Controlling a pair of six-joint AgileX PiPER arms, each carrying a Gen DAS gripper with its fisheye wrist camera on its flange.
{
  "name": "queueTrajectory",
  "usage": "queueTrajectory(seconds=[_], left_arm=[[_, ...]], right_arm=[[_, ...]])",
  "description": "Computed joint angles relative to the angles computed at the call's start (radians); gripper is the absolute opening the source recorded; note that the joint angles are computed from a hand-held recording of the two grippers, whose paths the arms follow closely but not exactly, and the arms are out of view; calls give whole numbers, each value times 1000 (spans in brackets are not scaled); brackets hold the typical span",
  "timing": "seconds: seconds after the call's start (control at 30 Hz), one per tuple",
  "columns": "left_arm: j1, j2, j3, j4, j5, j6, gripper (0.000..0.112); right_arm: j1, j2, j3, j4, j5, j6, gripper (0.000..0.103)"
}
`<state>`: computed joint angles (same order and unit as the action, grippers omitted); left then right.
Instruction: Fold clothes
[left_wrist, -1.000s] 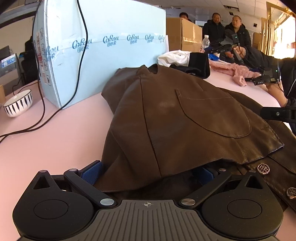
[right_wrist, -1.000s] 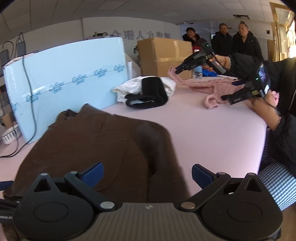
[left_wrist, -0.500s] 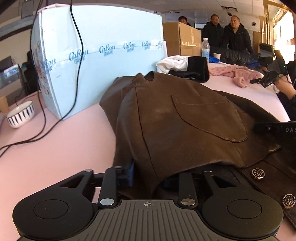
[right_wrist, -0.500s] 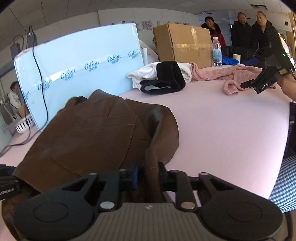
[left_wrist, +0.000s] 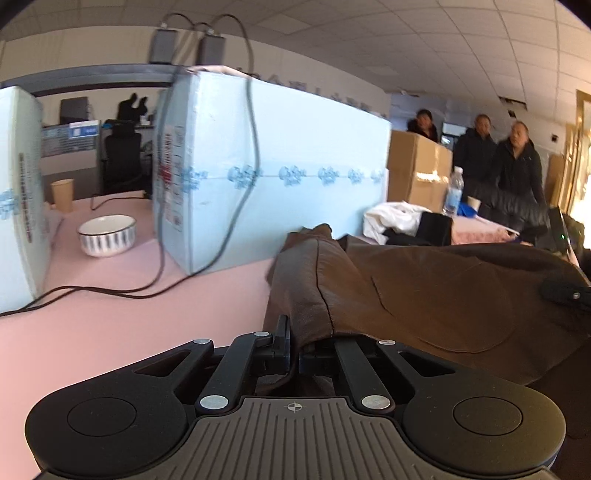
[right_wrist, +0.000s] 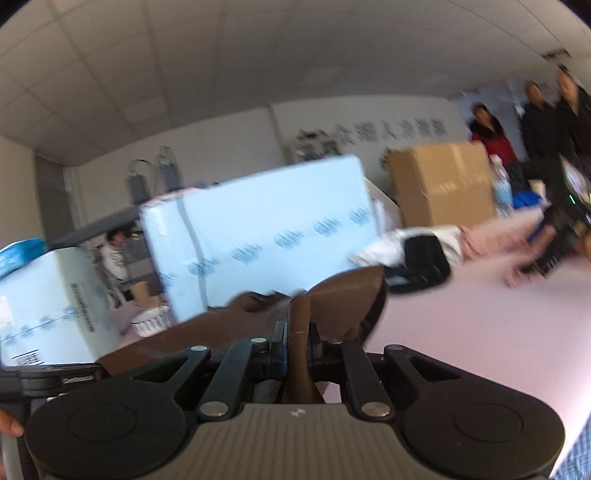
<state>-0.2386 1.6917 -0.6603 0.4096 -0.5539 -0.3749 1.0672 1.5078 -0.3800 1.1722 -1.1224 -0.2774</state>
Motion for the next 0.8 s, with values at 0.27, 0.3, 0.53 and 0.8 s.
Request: queueTrajectory(seconds=[0.27, 0.3, 0.53, 0.8], left_arm=[[432, -240, 217, 441, -87, -371, 3], [509, -268, 238, 487, -71, -396, 3], [972, -253, 221, 851, -87, -680, 3], [1376, -107, 106, 1232, -229, -950, 37]], right_arm=[[-39, 18, -142, -443, 402, 23, 10], [-74, 22, -166, -543, 502, 109, 12], [-117, 167, -317, -1132, 736, 642, 33], [-271, 91, -225, -1357, 651, 981, 69]])
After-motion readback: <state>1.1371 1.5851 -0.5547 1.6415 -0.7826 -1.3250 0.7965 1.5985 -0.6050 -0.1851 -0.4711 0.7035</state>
